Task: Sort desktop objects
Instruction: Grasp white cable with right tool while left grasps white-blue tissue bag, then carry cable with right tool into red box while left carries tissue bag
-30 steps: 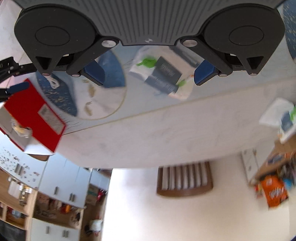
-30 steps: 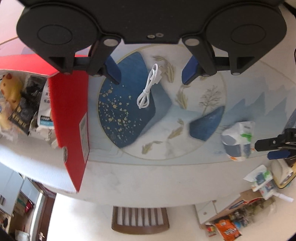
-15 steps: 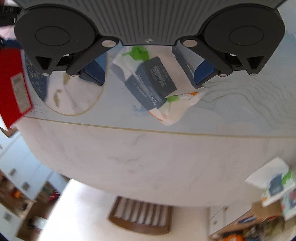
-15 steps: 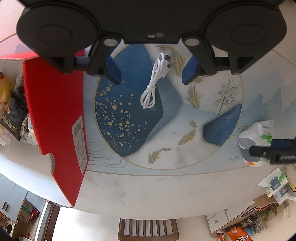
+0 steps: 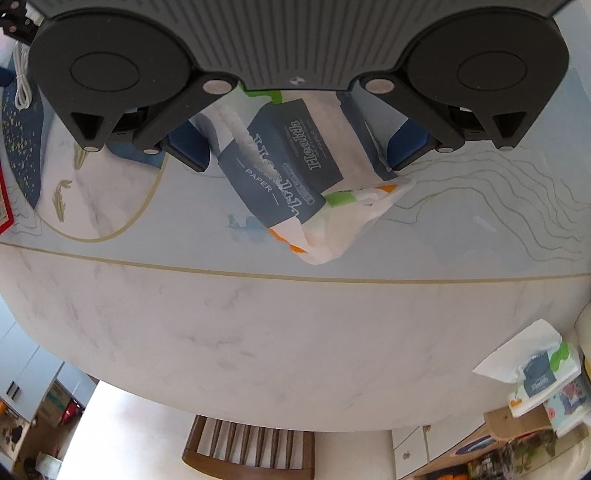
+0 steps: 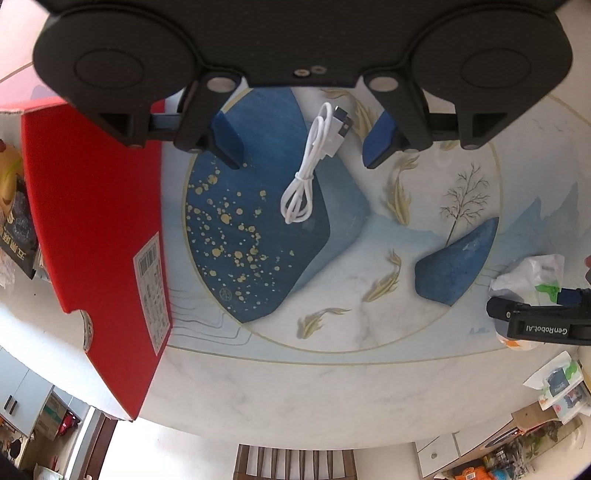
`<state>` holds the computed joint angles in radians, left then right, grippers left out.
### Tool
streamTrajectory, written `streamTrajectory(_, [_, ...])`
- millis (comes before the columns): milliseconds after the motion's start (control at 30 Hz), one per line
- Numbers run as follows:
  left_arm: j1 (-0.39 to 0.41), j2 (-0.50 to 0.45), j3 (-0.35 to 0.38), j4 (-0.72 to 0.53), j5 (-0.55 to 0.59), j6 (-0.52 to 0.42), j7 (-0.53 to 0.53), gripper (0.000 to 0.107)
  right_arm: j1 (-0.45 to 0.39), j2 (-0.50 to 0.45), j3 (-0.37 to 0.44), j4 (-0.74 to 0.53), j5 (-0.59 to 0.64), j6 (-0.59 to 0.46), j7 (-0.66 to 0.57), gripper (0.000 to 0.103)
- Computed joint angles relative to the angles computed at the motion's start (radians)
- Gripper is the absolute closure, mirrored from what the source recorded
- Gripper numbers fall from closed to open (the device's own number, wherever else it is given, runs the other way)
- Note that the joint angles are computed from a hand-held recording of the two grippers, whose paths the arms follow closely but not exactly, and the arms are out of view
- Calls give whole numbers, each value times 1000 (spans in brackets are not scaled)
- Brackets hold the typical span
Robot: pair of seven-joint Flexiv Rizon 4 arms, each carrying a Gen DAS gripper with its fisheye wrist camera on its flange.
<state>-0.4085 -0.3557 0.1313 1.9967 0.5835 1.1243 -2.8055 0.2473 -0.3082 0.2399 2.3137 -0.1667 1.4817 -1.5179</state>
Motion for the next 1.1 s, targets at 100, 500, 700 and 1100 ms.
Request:
streamTrajectory(100, [-4,-2,0,-7,14,-9,9,6,5,-1,-6,0,-3,0,6,32])
streamTrajectory(500, [-9,1,8,4,54,43,14,23,-8,15,14,3,21,-7,-15,61])
streamTrajectory(700, [-19,0,19,9,87,70,16,30,-19,19,25,5,44,1,-25,85])
streamTrajectory(1100, [-18,20,31,37,119,142,52,58,-66,24,81,-24,167,-44,-81,87])
